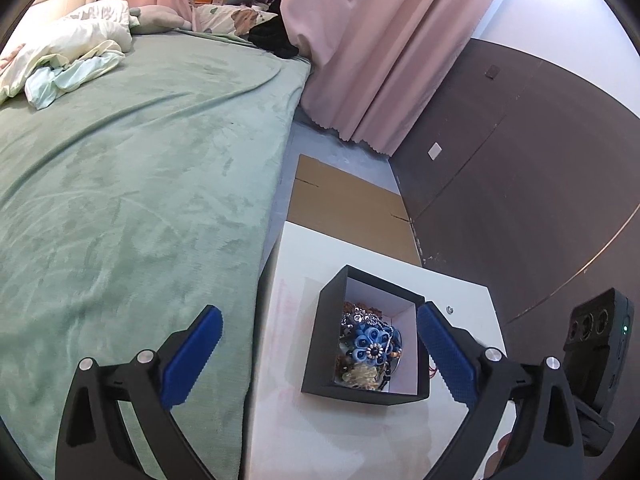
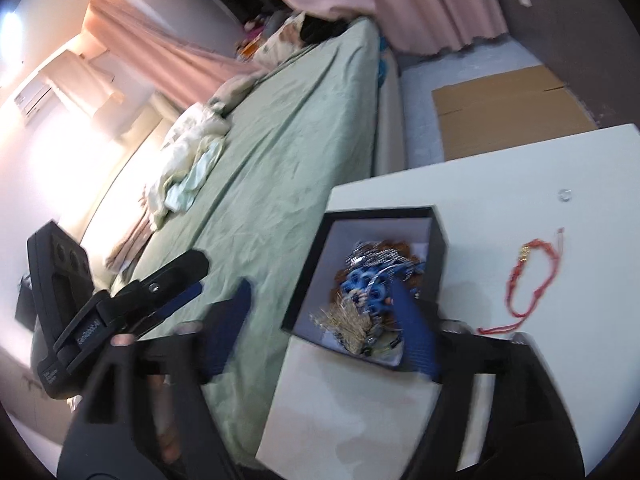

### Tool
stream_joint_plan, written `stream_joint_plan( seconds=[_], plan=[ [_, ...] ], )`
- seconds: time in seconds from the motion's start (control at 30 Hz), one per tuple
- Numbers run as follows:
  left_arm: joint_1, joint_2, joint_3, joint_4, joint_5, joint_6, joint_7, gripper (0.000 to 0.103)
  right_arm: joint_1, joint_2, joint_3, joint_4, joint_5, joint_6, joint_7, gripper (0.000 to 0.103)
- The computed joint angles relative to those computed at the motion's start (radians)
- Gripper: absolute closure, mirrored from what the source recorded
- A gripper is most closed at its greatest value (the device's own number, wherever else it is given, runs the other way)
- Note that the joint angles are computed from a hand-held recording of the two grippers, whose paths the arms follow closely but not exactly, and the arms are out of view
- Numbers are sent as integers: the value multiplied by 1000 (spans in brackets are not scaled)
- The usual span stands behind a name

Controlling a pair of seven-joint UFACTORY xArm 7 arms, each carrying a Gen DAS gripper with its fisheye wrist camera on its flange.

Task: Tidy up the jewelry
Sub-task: 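Move the left tool to the red string bracelet and close on it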

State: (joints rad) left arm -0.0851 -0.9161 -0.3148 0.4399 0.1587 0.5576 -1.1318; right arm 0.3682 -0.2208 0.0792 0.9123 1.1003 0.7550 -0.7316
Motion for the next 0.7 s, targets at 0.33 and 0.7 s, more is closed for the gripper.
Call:
stream_joint_plan(
  seconds=[0.33,0.7],
  plan=[
    [-5,133,-55,73,33,-53,1,9,-82,-24,-65,-1,-45,10,55,26],
    [-13,414,-141,256,164,-133,-35,13,-188,-2,-115,19,-145,56,144,26]
  ],
)
